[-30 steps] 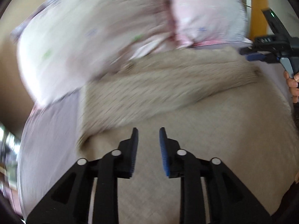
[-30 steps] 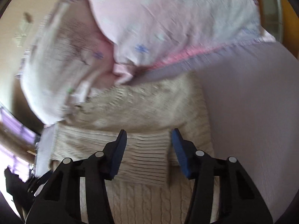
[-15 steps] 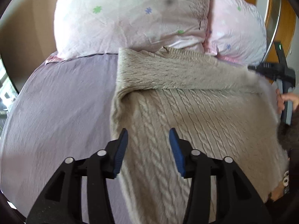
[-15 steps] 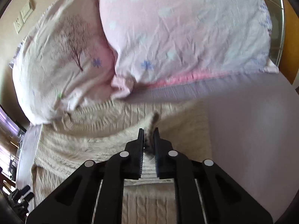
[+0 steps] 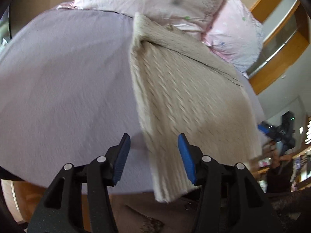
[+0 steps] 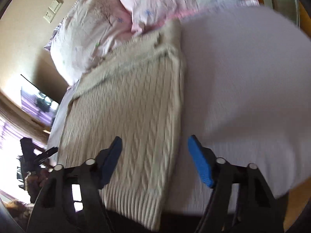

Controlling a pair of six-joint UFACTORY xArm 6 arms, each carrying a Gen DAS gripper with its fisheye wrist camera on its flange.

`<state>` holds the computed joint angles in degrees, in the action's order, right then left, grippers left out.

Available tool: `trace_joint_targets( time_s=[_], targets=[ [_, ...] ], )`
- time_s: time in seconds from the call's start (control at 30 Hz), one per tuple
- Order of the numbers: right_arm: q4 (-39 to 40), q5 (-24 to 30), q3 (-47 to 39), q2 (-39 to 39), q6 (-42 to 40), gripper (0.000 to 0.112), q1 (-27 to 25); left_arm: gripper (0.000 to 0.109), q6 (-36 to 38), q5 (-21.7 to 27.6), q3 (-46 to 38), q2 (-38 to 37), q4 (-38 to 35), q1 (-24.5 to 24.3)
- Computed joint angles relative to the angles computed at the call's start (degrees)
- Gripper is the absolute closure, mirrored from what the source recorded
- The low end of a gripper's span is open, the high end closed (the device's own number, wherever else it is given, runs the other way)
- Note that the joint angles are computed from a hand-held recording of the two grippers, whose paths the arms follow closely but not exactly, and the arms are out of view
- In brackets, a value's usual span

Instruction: Fold small clothes

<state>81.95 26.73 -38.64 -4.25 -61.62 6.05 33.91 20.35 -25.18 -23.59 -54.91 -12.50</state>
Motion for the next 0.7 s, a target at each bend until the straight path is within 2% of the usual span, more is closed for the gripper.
trace_joint_targets(
  time_s=[0.03, 0.07, 0.1, 0.13, 0.17, 0.2, 0.23, 0.3, 0.37, 0.5, 0.6, 0.7],
  targets=[
    [2.7, 2.5, 1.2, -0.6, -2.0, 0.047, -0.2, 0.059, -1.5, -1.2, 1.3, -1.1, 1.4, -1.2],
    [3.2, 7.2, 1.6, -0.7, -3.2, 0.050, -1.8, 0.064, -2.5, -1.4, 1.8, -1.7, 2.6, -1.7],
    [3.6, 9.5, 2.1, -0.9, -4.0, 0.053, -2.3, 0.073, -3.1, -0.9, 2.5, -2.6, 3.0, -2.6],
    [4.6, 13.0, 2.6, -0.7, -6.0, 0.057, -2.9, 0.078, -2.7, -0.3, 2.7, -2.8, 2.2, -2.7],
    [4.8, 14.7, 2.9, -0.8, -6.8, 0.058, -3.2, 0.081, -4.1, -2.0, 3.6, -3.3, 2.9, -4.1],
    [4.9, 16.0, 2.9, -0.5, -7.3, 0.065, -3.2, 0.087, -5.8, -3.0, 4.0, -3.4, 4.6, -4.6],
    [4.6, 17.5, 2.4, 0.7, -7.4, 0.078, -3.0, 0.092, -7.2, -3.7, 4.3, -3.3, 5.9, -5.1],
    [5.7, 18.3, 1.6, 1.7, -8.3, 0.101, -2.4, 0.099, -5.4, -2.6, 3.2, -2.2, 3.0, -4.9],
    [10.7, 21.5, 0.5, 1.9, -12.5, 0.103, -3.4, 0.101, -3.7, -2.0, 2.0, -1.1, 1.2, -4.7],
    [19.0, 24.0, -4.3, 2.1, -19.2, 0.104, -4.7, 0.102, 9.4, 0.0, -4.4, 1.5, -13.0, -2.7],
    [23.5, 21.3, -13.6, 6.6, -21.3, 0.104, -4.1, 0.102, 19.4, -0.7, -14.7, 8.3, -23.4, -0.4],
    [27.8, 16.4, -28.4, 17.0, -19.4, 0.104, -3.2, 0.102, 24.2, -2.5, -27.5, 18.5, -29.3, 0.9]
  ],
)
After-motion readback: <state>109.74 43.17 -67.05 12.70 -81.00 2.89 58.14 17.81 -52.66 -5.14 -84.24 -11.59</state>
